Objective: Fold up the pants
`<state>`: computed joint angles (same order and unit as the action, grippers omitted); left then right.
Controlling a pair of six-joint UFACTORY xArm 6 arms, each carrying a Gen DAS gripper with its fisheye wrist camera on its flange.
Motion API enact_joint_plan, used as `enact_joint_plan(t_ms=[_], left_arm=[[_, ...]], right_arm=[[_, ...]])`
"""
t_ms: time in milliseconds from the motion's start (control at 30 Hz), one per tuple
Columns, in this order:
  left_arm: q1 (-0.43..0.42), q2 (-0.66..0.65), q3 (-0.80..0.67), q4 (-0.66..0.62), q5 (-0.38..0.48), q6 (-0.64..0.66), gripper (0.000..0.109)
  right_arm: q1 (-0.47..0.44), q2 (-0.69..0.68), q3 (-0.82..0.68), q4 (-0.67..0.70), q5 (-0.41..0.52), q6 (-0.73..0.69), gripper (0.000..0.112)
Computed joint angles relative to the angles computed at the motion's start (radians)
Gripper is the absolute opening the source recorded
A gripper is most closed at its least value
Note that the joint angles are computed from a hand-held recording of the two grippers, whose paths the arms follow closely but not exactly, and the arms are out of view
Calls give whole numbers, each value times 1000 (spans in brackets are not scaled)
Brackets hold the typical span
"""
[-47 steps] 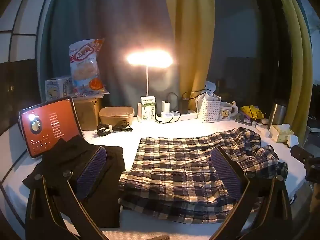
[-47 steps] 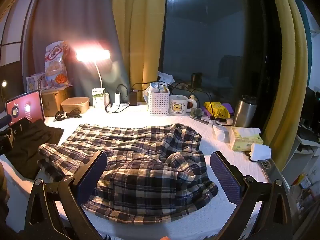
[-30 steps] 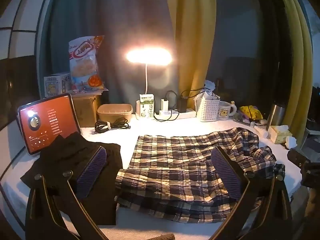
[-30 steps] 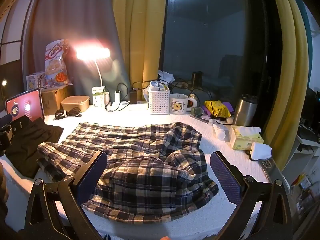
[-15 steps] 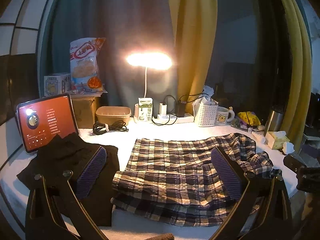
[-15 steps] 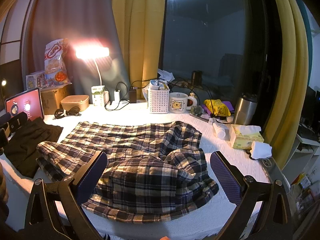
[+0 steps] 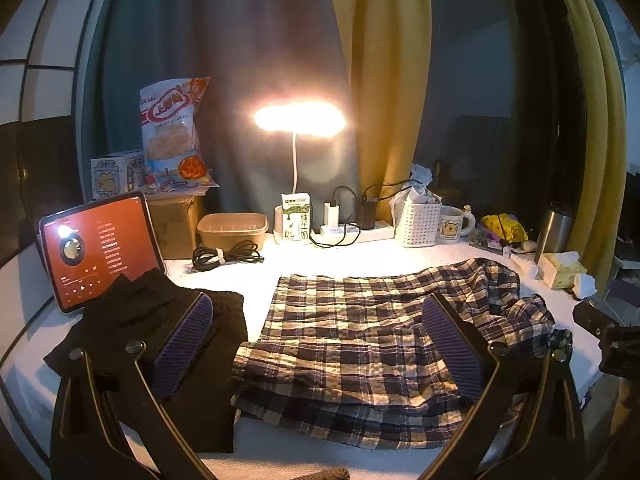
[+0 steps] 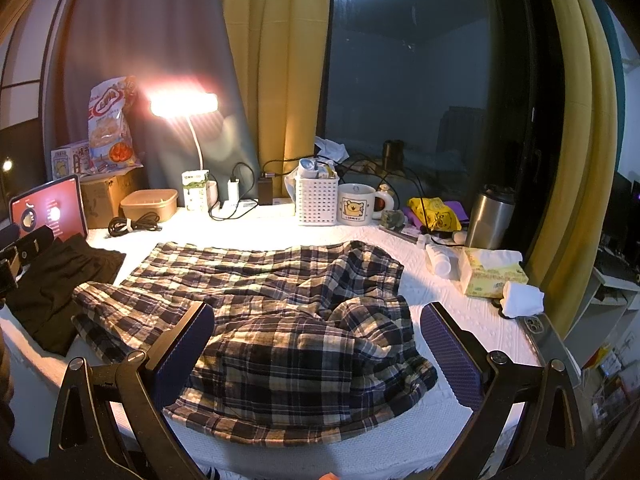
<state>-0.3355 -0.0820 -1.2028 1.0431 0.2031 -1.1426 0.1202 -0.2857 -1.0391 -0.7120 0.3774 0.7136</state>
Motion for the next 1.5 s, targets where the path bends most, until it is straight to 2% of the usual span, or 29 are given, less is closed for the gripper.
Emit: enact_joint_plan(t_ms=[600,1300,1500], left_arm=[[4,5,6,-75,3,61,103],[6,5,7,-80,-6,65,103],[10,-5,16,-39,-14,36,103]], right_arm=[[0,6,0,-2,-2,1,103],[-1,3,7,-1,-4,1,103],[0,3,3,4,0,-6,103]])
